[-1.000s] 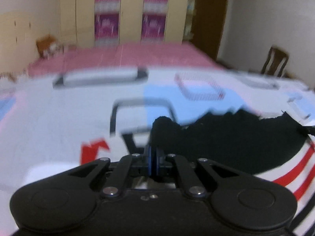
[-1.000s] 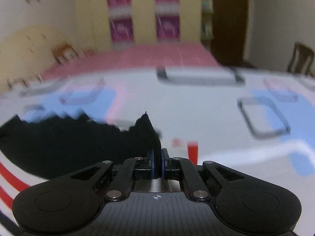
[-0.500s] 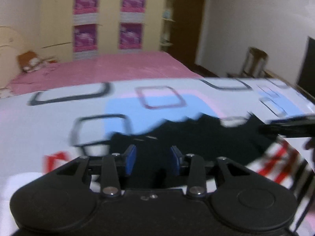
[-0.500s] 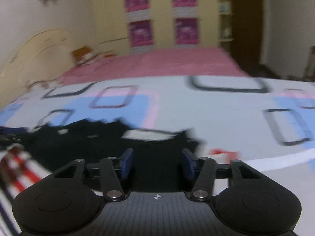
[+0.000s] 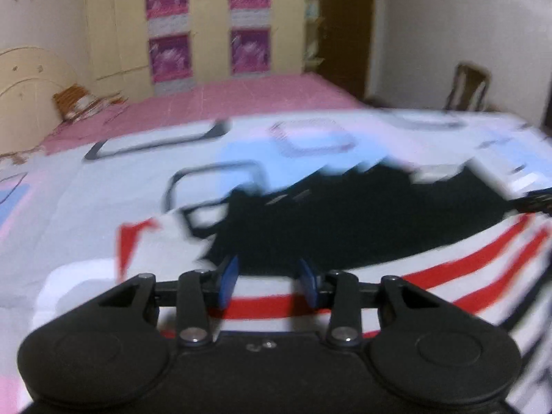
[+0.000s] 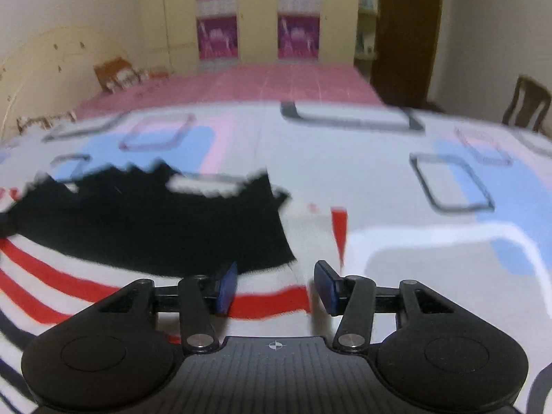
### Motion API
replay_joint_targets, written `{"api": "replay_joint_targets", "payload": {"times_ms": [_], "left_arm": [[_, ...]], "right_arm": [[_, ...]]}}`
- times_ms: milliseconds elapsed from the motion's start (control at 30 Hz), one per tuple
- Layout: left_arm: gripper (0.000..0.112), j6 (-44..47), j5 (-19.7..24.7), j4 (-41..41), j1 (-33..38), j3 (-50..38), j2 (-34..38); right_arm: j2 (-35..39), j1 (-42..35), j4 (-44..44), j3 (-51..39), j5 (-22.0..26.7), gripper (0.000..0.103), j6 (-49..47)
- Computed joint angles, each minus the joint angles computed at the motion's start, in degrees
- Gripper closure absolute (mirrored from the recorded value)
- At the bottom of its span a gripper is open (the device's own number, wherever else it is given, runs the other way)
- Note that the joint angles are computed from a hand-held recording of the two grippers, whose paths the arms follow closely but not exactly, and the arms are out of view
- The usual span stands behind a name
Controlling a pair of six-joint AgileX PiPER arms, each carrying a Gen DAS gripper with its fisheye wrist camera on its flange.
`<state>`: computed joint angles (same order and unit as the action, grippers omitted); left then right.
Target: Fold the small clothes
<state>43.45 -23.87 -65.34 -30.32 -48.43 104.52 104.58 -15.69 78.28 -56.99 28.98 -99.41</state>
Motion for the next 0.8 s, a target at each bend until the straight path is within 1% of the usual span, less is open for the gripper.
{"api": "replay_joint_targets", "payload": {"times_ms": [33, 67, 100, 133, 167, 200, 233, 267, 300, 333, 367, 400, 433, 467, 500, 533, 567, 600, 633, 667, 700, 733, 767, 800], "left_arm": [[0.074, -1.49, -0.67, 1.02, -2.26, -0.19, -0.66], [0.074, -1.15, -0.43, 0.76, -4.22, -1.09, -0.46], [0.074, -0.5, 0.09, 0.14, -6.06, -2.32, 0.28], [0.073, 0.6, 0.93, -0.89, -7.75, -3.8, 1.33], [0.072, 2.62, 1.76, -3.01, -9.29, -5.56, 2.81], [0.072, 4.23, 2.34, -5.01, -10.4, -6.69, 4.01], [0.072, 7.82, 3.17, -9.05, -11.42, -8.17, 5.48], [0.072, 12.94, 3.01, -13.94, -12.31, -9.63, 6.96], [0.071, 16.35, 0.71, -16.55, -13.74, -10.35, 8.1], [0.071, 17.48, -0.78, -17.22, -14.49, -10.19, 8.22], [0.071, 18.39, -0.11, -18.95, -14.15, -9.82, 7.27], [0.072, 17.24, 0.22, -18.4, -13.85, -9.17, 6.36], [0.072, 13.8, -1.13, -15.55, -14.48, -7.4, 4.83], [0.072, 9.12, -2.24, -11.12, -14.99, -5.59, 3.54], [0.072, 6.74, -2.61, -8.97, -15.32, -4.26, 2.64], [0.072, 6.65, -1.95, -8.82, -15.4, -3.72, 2.27], [0.072, 5.35, -1.33, -7.46, -15.53, -2.78, 2.14], [0.07, 6.03, -0.68, -8.01, -15.85, -2.45, 2.33], [0.069, 7.07, -1.43, -9.11, -16.64, -1.13, 1.89], [0.069, 8.09, -4.06, -10.86, -17.95, 0.55, 1.12], [0.069, 10.62, -7.33, -14.91, -19.2, 2.04, 0.46], [0.068, 11.02, -11.04, -17.37, -20.11, 4.26, 0.02], [0.065, 9.3, -12.62, -17.55, -20.1, 6.93, -1.14], [0.06, 6.3, -12.92, -16.59, -19.66, 9.73, -2.5]], "right_arm": [[-1.72, -0.63, 0.58, 1.21, 3.77, 0.053, -0.52], [-2.97, -0.71, 0.35, 2.53, 6.03, 0.053, -0.59], [-3.93, -0.01, -0.68, 3.59, 7.82, 0.053, -0.51], [-5.16, 1.47, -1.08, 5.39, 8.72, 0.053, -2.35], [-6.36, 3.16, -0.25, 7.58, 8.21, 0.053, -5.6], [-6.95, 4.57, -0.45, 8.89, 7.4, 0.053, -6.69], [-7.18, 6.3, -1.05, 10.15, 5.6, 0.053, -6.86], [-6.91, 7.73, -0.18, 11.37, 3.04, 0.053, -8.68], [-6.73, 8.54, 2.7, 12.78, 1.2, 0.053, -12.57], [-7.09, 8.41, 4.3, 13.58, 1.03, 0.053, -14.48], [-7.08, 7.96, 4.09, 13.62, 1.4, 0.053, -14.1], [-7.4, 7.68, 1.85, 13.05, 1.62, 0.053, -11.44], [-8.71, 7.48, -0.45, 13.0, 1.7, 0.053, -8.46], [-10.05, 6.52, -1.02, 13.11, 3.22, 0.053, -7.78], [-10.86, 5.34, -0.4, 13.42, 5.24, 0.053, -8.97], [-11.5, 5.08, -1.87, 13.69, 5.8, 0.053, -8.13], [-11.29, 5.71, -4.13, 13.76, 5.08, 0.053, -7.01], [-11.32, 5.99, -4.51, 14.5, 4.33, 0.053, -8.19], [-11.55, 5.2, -3.1, 15.84, 4.33, 0.053, -11.65], [-12.15, 3.23, -2.44, 16.89, 4.9, 0.053, -14.35], [-12.9, 1.5, -1.5, 17.9, 4.51, 0.053, -15.84], [-13.72, -1.03, 0.38, 19.0, 2.85, 0.053, -17.66], [-13.32, -4.62, -0.04, 19.01, 3.47, 0.053, -17.19], [-12.03, -8.05, -2.56, 18.24, 5.73, 0.054, -14.43]]}}
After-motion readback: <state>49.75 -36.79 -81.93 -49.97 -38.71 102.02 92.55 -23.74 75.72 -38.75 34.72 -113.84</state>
